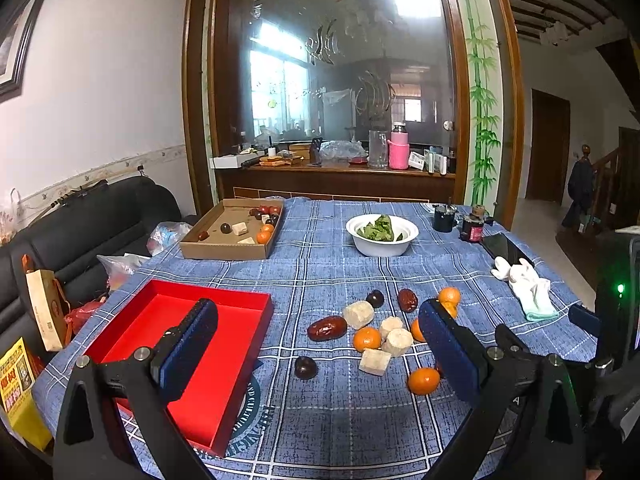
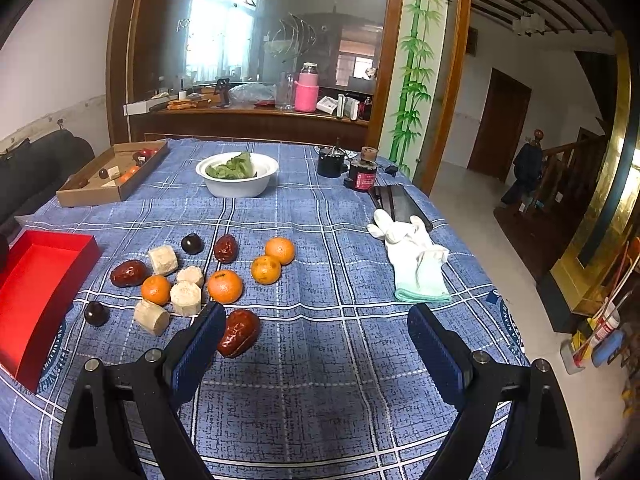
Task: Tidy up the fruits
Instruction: 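Raise both tools and move them toward the scattered fruit, then grasp a mandarin orange with the right tool while the left tool grasps a beige sugarcane piece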
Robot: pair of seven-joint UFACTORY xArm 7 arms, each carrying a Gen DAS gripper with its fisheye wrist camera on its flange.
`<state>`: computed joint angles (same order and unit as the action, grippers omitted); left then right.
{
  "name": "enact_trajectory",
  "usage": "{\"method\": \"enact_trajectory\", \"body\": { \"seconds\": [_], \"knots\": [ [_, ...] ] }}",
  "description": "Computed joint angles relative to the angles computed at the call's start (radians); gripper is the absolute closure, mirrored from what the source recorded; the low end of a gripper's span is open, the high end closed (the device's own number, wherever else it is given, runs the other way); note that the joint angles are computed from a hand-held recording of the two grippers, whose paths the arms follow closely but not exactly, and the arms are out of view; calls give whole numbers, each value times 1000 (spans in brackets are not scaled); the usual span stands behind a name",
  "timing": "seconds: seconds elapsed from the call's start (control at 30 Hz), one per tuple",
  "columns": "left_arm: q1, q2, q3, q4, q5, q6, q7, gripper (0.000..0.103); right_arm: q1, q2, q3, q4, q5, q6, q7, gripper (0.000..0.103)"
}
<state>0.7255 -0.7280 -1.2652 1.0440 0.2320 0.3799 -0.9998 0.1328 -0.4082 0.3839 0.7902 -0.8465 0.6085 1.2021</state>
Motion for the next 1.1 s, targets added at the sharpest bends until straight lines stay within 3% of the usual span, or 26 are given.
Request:
{"method": "enact_trajectory", "body": {
  "seconds": [0.13,0.23,0.33,0.4,0.43,0.47,0.57,0.6,0.63,0.7,0.77,0.87,0.97,1.03,1.1],
  "knots": [
    [-26,1,52,-44,2,-65,-14,0,11,-4,-41,-21,37,-55,-42,9],
    [-65,79,126,-75,19,-86,-1,0,58,-17,-159,-76,196,-203,-175,8],
    [-158,166,247,-136,7,-123,-2,0,189,-12,-331,-138,439,-347,-391,12],
    [-226,223,326,-175,-4,-150,6,0,305,2,-439,-158,584,-400,-531,28],
    [-256,253,355,-186,-2,-160,16,1,365,17,-488,-155,649,-406,-600,31],
    [-276,276,369,-190,8,-170,25,7,423,35,-528,-147,705,-411,-670,36],
    [-344,381,398,-167,59,-163,90,42,552,86,-595,-118,838,-413,-840,42],
    [-378,435,412,-149,67,-156,122,52,575,107,-598,-105,867,-408,-880,43],
    [-405,476,425,-136,72,-159,143,55,587,127,-592,-93,889,-404,-913,43],
    [-454,566,443,-100,94,-166,179,56,582,158,-565,-79,911,-399,-945,43],
    [-458,645,422,-49,189,-139,147,56,573,194,-542,-61,937,-396,-972,44],
    [-497,774,426,33,310,-86,92,56,491,248,-464,-28,874,-390,-911,47],
    [-552,879,451,100,305,-54,130,56,413,299,-390,12,778,-381,-831,54],
    [-609,946,489,152,339,-31,134,53,348,316,-330,32,698,-368,-764,64],
    [-667,1023,518,221,346,20,164,51,344,320,-329,32,738,-370,-787,67]
  ]
}}
